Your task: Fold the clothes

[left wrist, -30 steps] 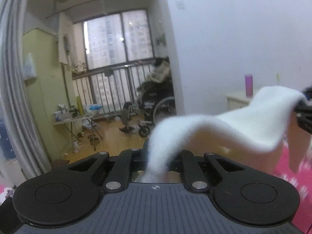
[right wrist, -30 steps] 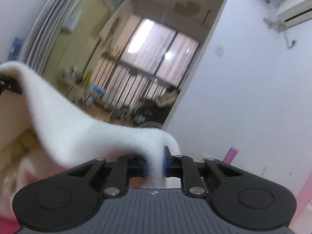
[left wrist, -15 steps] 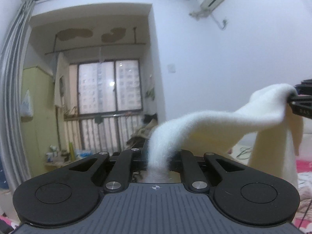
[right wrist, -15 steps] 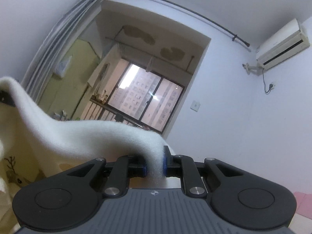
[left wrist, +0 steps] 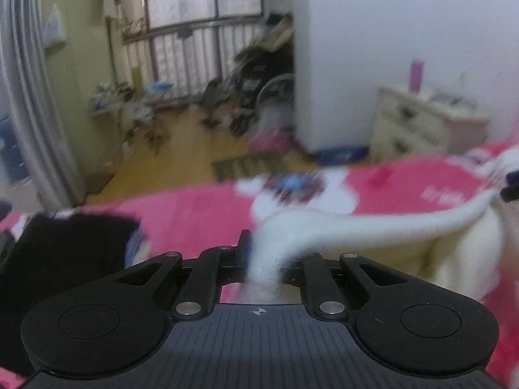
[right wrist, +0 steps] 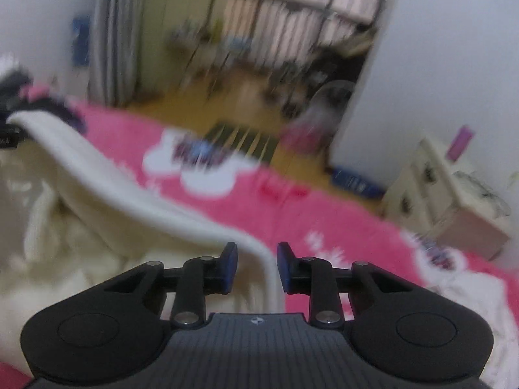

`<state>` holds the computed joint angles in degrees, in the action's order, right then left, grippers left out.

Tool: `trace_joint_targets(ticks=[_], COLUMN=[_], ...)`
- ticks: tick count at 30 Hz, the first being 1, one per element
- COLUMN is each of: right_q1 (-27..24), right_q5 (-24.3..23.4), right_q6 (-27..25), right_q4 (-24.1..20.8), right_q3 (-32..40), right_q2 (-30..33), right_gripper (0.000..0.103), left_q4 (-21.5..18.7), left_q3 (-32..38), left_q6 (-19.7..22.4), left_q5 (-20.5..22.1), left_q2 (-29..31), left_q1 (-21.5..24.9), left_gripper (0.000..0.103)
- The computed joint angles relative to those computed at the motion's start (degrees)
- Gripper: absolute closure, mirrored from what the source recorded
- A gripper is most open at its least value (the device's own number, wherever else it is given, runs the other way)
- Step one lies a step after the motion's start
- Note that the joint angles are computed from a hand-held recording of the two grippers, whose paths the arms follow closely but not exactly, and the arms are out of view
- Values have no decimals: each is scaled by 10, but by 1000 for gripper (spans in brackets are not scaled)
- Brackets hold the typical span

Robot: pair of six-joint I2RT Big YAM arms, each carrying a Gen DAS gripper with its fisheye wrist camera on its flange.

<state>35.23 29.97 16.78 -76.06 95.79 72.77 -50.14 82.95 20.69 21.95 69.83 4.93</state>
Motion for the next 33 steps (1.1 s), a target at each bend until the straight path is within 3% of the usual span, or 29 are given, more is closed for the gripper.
trace_joint_targets(ticks=[4,5,8,11,13,15,16,17,20,22,23,26,28,30,31,33], right_q1=[-26,-30,-43,-47,-46,-33,-22,-10,23,14,6,-25,-42,-47,-51,-53], right_q5=[-39,-41,-50,-82,-147,-191,-198,-191,-124,-104,-100,-119,-130,-132,-145,-166], right_q6=[-15,-29,-74,-116,-121,-136,-152,-177,-287,-304,-304,-272,-252,-248,-240,-234], right_q4=[45,50,68,93,99,98,99,104,125,125,121,107,102,125,151,252], right_q3=[6,23,75,119,141,136,122,100,24,3,-2,45,91,149,172,177], right_q2=[21,31,64,88,101,105,103,97,87,97,106,149,181,209,218,216], right_gripper=[77,85,96,96,95,71,40,21,15,20,37,73,75,76,77,77], left_q4=[37,43,71,57,39,25,15,6,-5,-1,2,3,6,5,3,-6], left_q3=[-18,-19,-35,-25,-17,-13,-10,-6,1,2,0,-2,-2,1,4,12], left_q6=[-23,-31,-56,-91,-122,-144,-151,-157,-164,-170,-177,-188,-190,-204,-213,-231], left_q5=[-6,-7,-11,-7,-16,-22,-22,-22,-18,-12,-7,0,-7,-3,1,12], left_q2=[2,2,-10,-2,11,22,28,33,39,38,36,33,33,39,43,53], left_q1=[6,7,13,38,51,65,73,81,95,98,98,99,100,111,118,134], left_gripper=[92,92,92,92,92,92,92,92,92,92,92,92,92,92,92,91])
